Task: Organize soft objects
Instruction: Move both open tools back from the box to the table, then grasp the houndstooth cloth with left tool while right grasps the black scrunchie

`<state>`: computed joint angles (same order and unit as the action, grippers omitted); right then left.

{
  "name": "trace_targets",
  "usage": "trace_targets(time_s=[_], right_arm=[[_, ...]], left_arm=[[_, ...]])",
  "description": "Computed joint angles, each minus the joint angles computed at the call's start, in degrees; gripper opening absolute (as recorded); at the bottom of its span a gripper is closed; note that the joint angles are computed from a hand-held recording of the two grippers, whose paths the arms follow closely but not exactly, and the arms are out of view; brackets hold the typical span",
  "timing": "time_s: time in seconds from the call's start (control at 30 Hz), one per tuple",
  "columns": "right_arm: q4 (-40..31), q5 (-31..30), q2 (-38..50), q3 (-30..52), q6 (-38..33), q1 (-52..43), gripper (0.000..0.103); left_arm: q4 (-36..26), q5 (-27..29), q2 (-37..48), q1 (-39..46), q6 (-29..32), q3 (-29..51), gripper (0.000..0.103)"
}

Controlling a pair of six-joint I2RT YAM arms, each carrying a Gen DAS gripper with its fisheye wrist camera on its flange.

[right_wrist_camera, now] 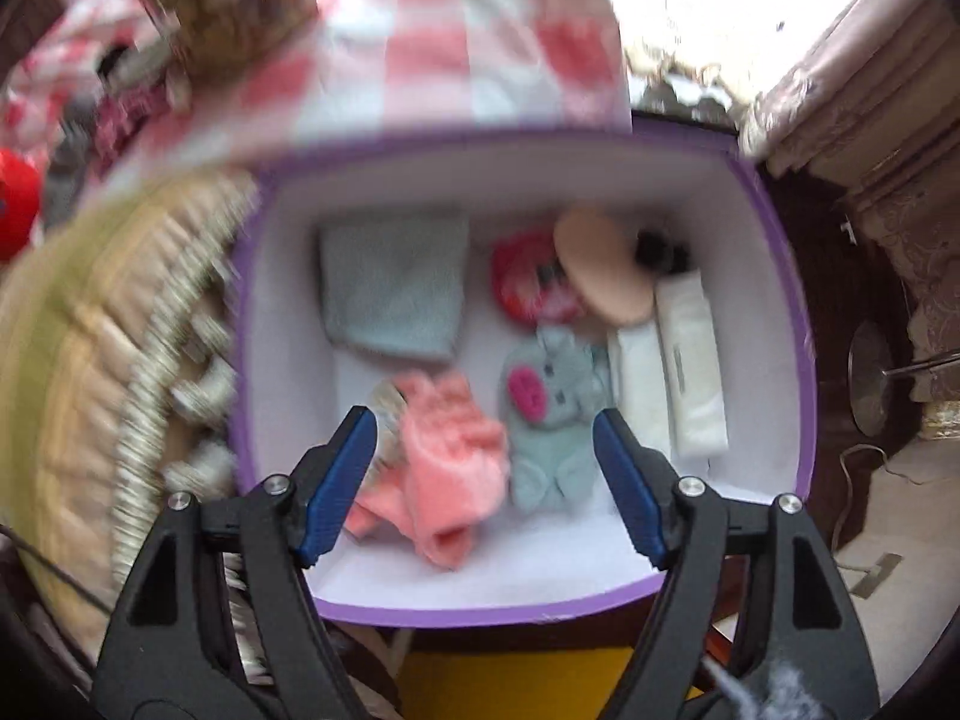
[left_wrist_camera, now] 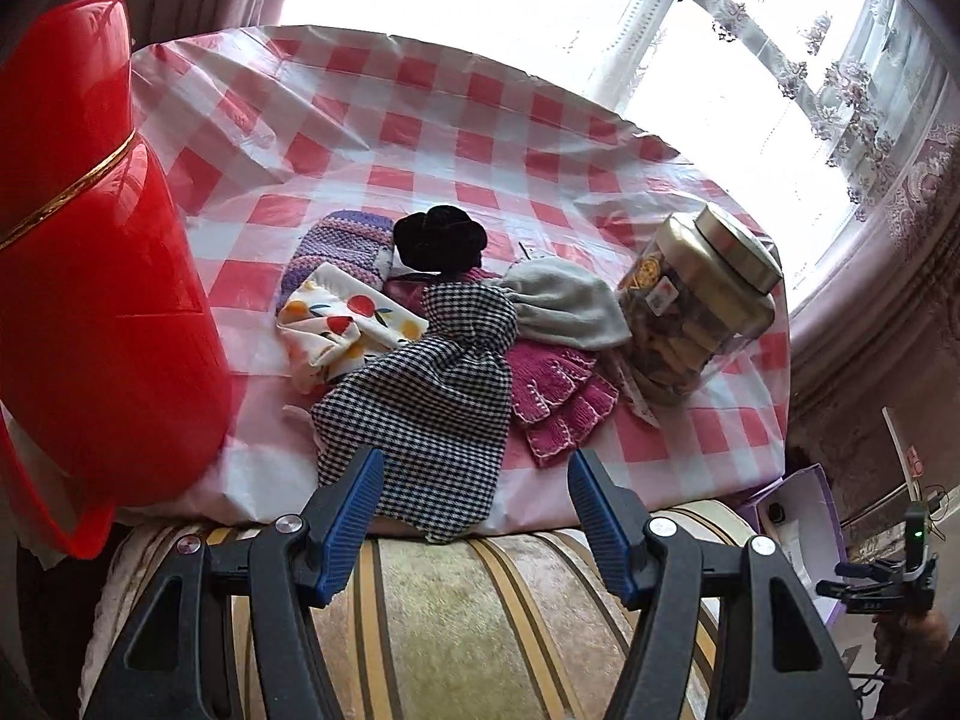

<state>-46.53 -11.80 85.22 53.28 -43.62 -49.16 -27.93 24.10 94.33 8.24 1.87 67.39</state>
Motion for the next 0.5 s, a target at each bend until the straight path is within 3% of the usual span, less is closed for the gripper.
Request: trace_targets(time_s=[0.2, 0.4, 0.5], right_arm=[[-7.0, -11.7, -3.8, 7.7, 8.2, 11.1, 0.079], [-1.6, -14.0, -6.7, 9.1, 20.7, 28.4, 0.079], [1.6, -13.8, -7.1, 10.2, 25.9, 36.2, 0.084]], left_arm=[[-1.9, -0.7, 6.0, 0.7, 1.7, 5.3, 0.065], [-4.2, 0.0, 10.7, 0.5, 4.8, 11.4, 0.065], [-4.3, -0.3, 12.4, 0.4, 4.3, 13.3, 0.065]])
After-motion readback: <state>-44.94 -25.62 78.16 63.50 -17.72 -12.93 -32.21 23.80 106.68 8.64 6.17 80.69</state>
